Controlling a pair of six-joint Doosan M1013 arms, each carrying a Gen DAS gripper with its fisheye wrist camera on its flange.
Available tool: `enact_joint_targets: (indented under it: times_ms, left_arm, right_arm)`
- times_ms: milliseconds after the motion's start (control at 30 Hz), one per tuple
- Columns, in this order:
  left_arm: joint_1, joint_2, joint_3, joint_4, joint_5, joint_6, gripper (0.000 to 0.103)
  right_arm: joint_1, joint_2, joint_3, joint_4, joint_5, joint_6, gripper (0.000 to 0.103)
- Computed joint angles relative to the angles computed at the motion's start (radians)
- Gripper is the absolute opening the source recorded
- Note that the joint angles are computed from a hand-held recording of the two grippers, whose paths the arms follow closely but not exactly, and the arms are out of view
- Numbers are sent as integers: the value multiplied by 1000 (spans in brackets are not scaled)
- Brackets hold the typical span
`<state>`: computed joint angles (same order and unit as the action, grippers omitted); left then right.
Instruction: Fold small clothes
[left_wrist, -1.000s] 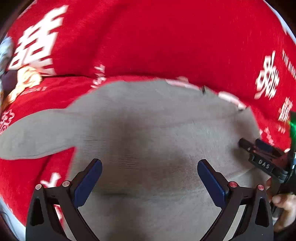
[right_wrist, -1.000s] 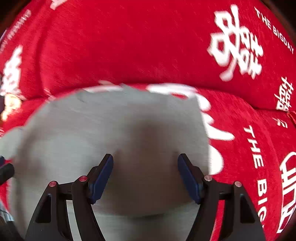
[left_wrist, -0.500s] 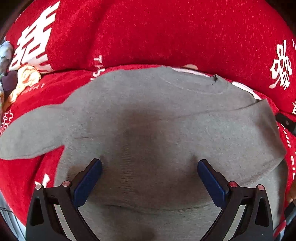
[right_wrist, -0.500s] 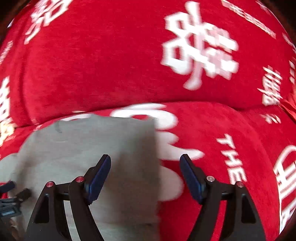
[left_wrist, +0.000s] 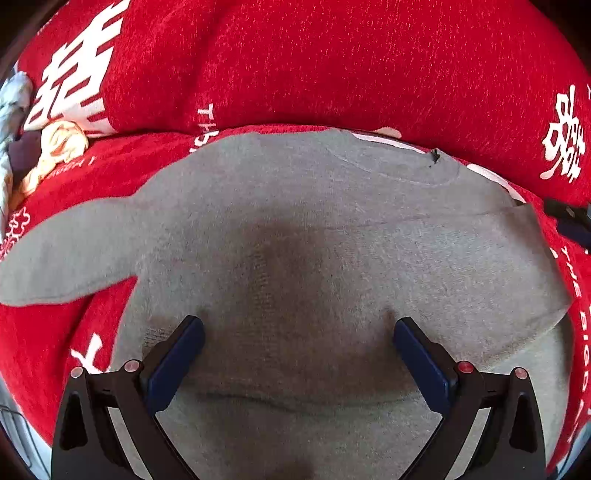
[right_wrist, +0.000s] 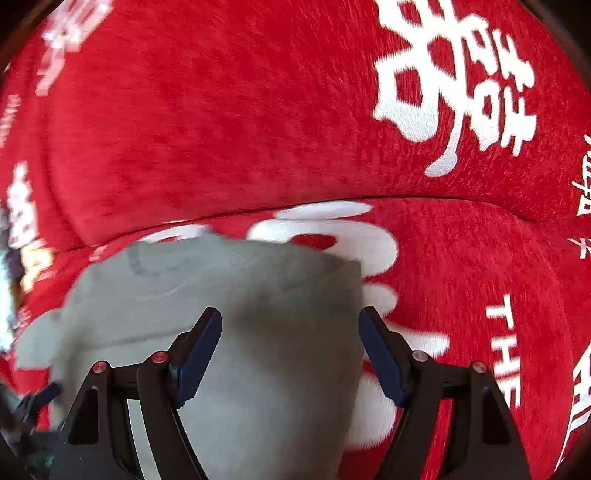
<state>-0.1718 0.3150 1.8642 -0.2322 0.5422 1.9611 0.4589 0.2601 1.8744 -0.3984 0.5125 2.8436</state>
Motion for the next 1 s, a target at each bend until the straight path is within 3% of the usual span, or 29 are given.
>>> enact_joint_targets:
  times_ms: [167, 267, 367, 467, 533, 633, 733, 833, 900, 1000]
  left_arm:
    - [-9, -12, 22, 55, -26, -22, 103]
    - [4, -20, 33, 33, -27, 15, 103]
    - [20, -33, 46, 13, -33, 46, 103]
    - [34, -45, 56, -24, -32, 64, 103]
    - [36, -48, 63, -25, -34, 60, 103]
    - [46, -50, 66, -46, -16, 78, 103]
    - [78, -55, 65, -69, 0, 81, 103]
    - [138, -65, 62, -115, -20, 86, 103]
    - [186, -60, 47, -100, -39, 16, 103]
    - [261, -25, -6, 7, -48, -209, 103]
  right_arm:
    - [90, 2, -7, -40, 45, -9, 79]
    - [149, 40, -40, -84, 194, -5, 79]
    - [218, 47, -66, -209, 324, 86, 79]
    - [243, 33, -78, -265, 313, 148, 80]
    - [263, 48, -108, -287, 345, 149, 80]
    - [257, 81, -148, -213, 319, 79, 80]
    - [238, 124, -180, -74, 324, -36, 80]
    - [256, 109, -177, -107, 324, 15, 80]
    - [266, 102, -177, -121, 317, 23, 80]
    - [284, 107, -197, -149, 341, 19, 80]
